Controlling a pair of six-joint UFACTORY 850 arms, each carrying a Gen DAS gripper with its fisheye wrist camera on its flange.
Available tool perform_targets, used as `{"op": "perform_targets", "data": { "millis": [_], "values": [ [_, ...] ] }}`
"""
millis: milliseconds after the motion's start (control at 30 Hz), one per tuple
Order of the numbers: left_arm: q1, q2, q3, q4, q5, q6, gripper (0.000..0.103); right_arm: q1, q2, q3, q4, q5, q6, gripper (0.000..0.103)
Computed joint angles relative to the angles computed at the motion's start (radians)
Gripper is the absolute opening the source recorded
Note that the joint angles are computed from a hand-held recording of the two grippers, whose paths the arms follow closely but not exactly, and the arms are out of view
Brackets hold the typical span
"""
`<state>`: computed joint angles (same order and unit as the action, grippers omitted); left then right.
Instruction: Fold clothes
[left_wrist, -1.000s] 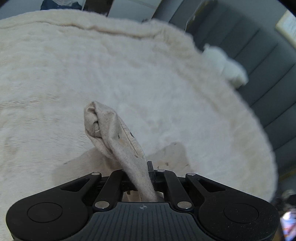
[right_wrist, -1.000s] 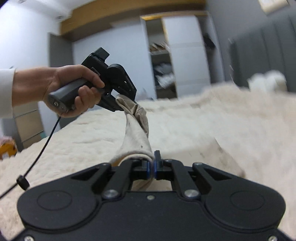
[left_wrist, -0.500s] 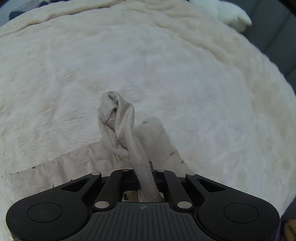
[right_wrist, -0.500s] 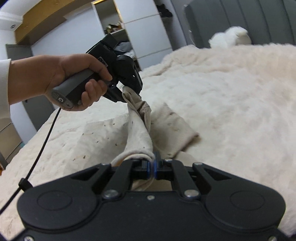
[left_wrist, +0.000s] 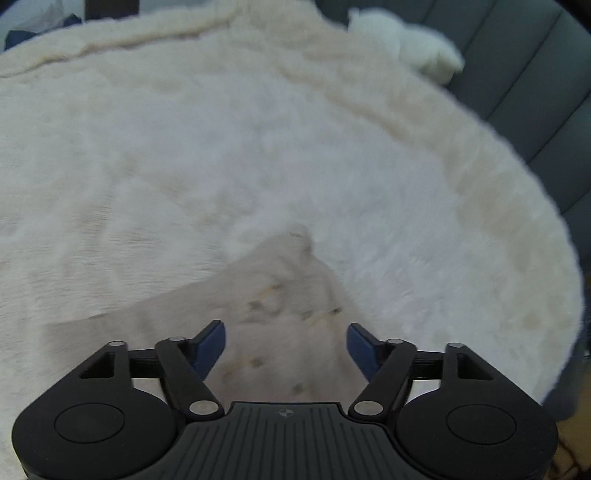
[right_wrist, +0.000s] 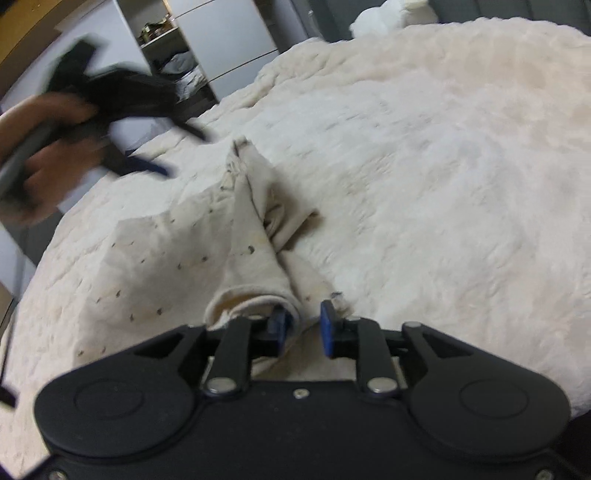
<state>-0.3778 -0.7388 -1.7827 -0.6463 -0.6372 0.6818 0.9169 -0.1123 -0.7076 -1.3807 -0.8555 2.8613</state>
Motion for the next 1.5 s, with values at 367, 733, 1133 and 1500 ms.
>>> {"op": "perform_targets", "data": {
  "millis": [367, 733, 1133, 1500],
  "values": [
    [0.223, -0.133, -0.082, -0.181, -0.139, -0.051, 0.074, 0.028, -0.032, -0.049, 0.022, -0.145, -0.052, 0.051],
    [0.259, -0.145, 0.003, -0.514, -0.212, 0.181, 0.019, -0.069, -0.035, -0.020, -0.072, 0.042, 0.052, 0.002],
    [0.259, -0.182, -0.034, -0.370, -0.185, 0.142, 0.061, -0.065, -0.032, -0.045, -0.037, 0.039, -0.073, 0.017],
    [0.302, -0.177, 0.070, -0.534, -0.230, 0.191, 0.073, -0.199, -0.006, -0.024, -0.317, 0.224, -0.130, 0.046]
  ]
}}
